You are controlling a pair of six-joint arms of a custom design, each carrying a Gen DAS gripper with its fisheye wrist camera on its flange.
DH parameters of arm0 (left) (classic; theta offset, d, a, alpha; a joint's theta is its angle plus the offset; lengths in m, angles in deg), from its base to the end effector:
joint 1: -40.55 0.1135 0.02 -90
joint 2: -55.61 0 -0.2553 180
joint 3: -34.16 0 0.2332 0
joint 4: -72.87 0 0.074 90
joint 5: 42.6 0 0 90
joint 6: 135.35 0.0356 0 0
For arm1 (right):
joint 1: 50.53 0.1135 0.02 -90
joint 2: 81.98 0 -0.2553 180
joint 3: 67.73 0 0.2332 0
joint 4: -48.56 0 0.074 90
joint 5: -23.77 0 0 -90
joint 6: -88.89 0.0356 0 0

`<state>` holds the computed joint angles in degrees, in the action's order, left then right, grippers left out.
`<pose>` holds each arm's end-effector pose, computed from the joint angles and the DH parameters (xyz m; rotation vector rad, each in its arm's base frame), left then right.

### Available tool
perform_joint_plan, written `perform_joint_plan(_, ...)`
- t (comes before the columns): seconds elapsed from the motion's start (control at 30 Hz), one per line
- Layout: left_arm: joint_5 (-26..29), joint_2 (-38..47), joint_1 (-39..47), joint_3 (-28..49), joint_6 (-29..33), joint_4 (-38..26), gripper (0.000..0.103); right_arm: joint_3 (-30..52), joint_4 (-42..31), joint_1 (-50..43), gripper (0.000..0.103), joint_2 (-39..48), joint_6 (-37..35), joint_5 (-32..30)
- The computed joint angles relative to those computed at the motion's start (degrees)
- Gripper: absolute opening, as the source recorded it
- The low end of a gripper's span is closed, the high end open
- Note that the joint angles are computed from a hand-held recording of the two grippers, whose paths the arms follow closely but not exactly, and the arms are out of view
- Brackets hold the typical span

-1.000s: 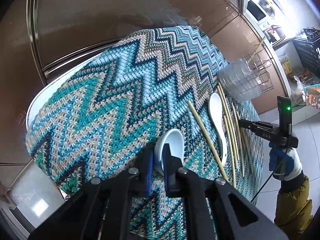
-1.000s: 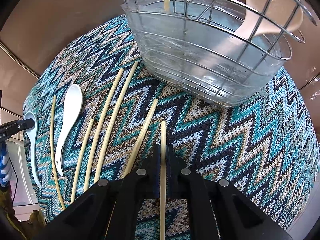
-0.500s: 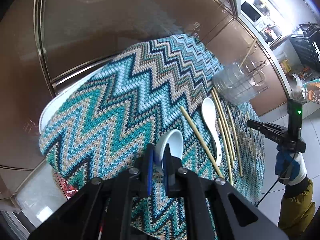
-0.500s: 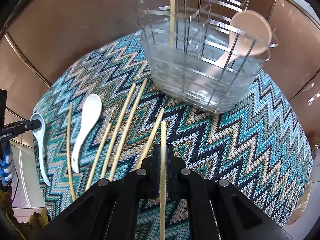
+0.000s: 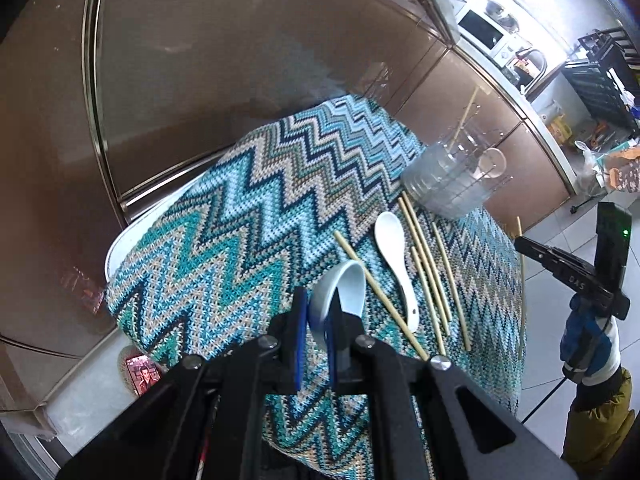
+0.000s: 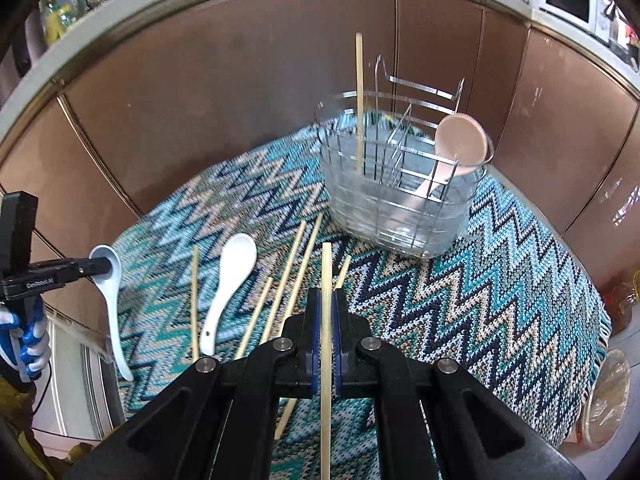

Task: Organize utensils
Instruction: 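Carry the chopstick with the right tool while the left tool carries the white spoon to the holder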

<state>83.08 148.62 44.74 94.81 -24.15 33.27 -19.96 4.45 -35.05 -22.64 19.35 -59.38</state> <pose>0.2631 -0.0015 0.1458 0.5181 2.5627 -0.7287 0.1745 0.0439 0.1960 0.1569 2.5302 0.0972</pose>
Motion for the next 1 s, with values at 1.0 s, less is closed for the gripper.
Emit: perform_joint_plan(1.0,-1.02,-14.18,-11.58,5.48,-10.21,2.86,0.008,3.36,0.02,8.4,0.005,-18.32,4.18,12.06)
